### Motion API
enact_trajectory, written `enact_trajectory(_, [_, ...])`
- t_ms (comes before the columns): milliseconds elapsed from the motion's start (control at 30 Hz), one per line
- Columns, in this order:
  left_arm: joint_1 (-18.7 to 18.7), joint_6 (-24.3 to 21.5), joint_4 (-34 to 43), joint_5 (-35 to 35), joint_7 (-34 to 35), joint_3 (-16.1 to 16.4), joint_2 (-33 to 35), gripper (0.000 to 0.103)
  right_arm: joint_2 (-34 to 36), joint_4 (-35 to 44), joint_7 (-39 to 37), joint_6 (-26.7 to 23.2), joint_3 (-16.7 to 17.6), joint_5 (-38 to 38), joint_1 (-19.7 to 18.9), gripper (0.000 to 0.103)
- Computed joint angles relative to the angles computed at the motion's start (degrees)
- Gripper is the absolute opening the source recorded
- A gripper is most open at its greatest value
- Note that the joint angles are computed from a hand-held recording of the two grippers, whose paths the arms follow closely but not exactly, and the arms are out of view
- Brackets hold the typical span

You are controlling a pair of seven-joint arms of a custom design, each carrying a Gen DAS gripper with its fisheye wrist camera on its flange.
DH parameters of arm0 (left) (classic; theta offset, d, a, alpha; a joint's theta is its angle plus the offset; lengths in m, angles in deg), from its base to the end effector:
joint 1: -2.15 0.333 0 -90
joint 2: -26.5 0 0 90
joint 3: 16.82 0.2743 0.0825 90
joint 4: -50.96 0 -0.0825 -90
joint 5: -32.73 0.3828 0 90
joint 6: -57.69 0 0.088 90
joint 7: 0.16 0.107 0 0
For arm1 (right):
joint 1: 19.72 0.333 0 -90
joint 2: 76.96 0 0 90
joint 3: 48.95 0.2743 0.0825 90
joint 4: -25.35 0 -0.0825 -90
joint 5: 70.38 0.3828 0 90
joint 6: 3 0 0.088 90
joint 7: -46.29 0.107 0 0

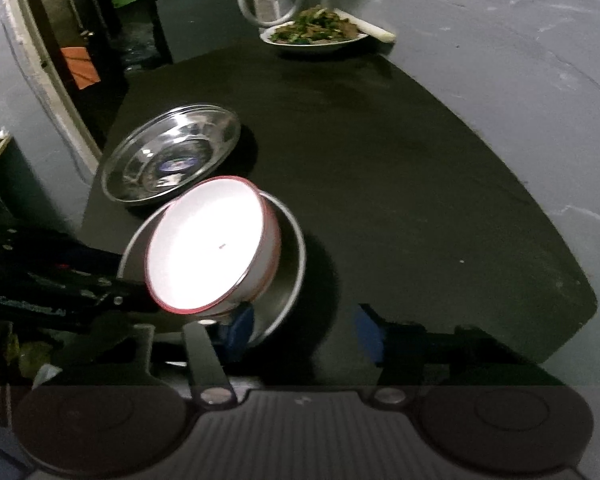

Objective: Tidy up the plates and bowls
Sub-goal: 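Grasp the steel mixing bowl rim holding the white bowls with the left tool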

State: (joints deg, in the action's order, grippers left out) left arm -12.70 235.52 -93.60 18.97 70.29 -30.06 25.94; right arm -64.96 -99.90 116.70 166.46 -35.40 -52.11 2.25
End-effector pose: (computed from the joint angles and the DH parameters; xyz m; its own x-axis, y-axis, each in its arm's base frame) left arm 0.4525 -0.2188 0.3055 0.0046 -0.9506 0.3104 -0.8726 -0.1554 -0.4630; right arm 0.4913 0.3223 0.3155 0.6189 -0.7813 -0.0813 -0.6828 -0.4840 -0.5473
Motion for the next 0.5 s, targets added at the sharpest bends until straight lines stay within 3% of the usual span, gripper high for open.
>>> enact_trajectory(67, [-1.1,0.4,0.4,-8.9,8.2,-0.3,0.3,0.037,0.2,0.5,-2.6,-1.0,1.4,2.1,-1.1,0.049])
enact_trajectory(233, [-1.5,1.5,0.6,-15.3,13.8,-0.9,0.7,0.037,1.1,2.7,-6.9,-4.5,2.1,5.9,-1.6,0.035])
enact_trajectory(500, [-1.3,2.6,0.6,-20.3,18.4,-1.7,1.0,0.037,1.2,2.1,-2.5,-2.9,0.0,2.5,1.0,0.034])
